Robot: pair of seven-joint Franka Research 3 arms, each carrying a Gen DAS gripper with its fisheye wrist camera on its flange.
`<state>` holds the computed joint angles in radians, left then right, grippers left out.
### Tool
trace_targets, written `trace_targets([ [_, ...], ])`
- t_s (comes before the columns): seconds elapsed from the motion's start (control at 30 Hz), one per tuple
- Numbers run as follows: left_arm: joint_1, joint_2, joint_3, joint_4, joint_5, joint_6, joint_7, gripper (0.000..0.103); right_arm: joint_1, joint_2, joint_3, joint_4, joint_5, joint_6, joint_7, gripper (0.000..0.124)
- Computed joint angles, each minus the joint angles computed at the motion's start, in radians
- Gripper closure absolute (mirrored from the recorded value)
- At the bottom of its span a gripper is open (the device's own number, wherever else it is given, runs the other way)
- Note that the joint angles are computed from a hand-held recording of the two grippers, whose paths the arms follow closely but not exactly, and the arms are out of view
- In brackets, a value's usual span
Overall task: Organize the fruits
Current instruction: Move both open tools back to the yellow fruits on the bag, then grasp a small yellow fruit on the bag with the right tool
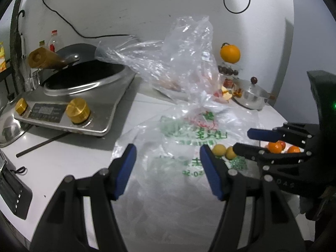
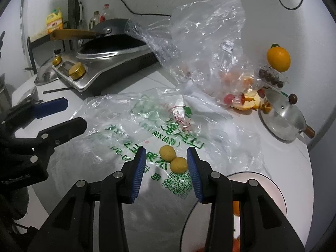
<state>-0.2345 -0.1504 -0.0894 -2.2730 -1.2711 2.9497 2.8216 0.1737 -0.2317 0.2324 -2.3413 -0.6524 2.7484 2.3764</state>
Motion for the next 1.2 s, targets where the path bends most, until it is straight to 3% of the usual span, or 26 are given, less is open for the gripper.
trace_targets([
  [0.9, 0.096, 0.09, -0.033, 0.075, -0.024, -0.103, 0.031, 0.039, 0.139, 0.214, -0.112, 0.199, 0.042, -0.203, -0.035, 0.092],
  [1.2, 0.103, 0.072, -0.03, 0.059, -0.042, -0.107, 0.042, 0.039, 0.168, 0.236, -0.125, 0.231, -0.037, -0.265, -0.002, 0.099],
])
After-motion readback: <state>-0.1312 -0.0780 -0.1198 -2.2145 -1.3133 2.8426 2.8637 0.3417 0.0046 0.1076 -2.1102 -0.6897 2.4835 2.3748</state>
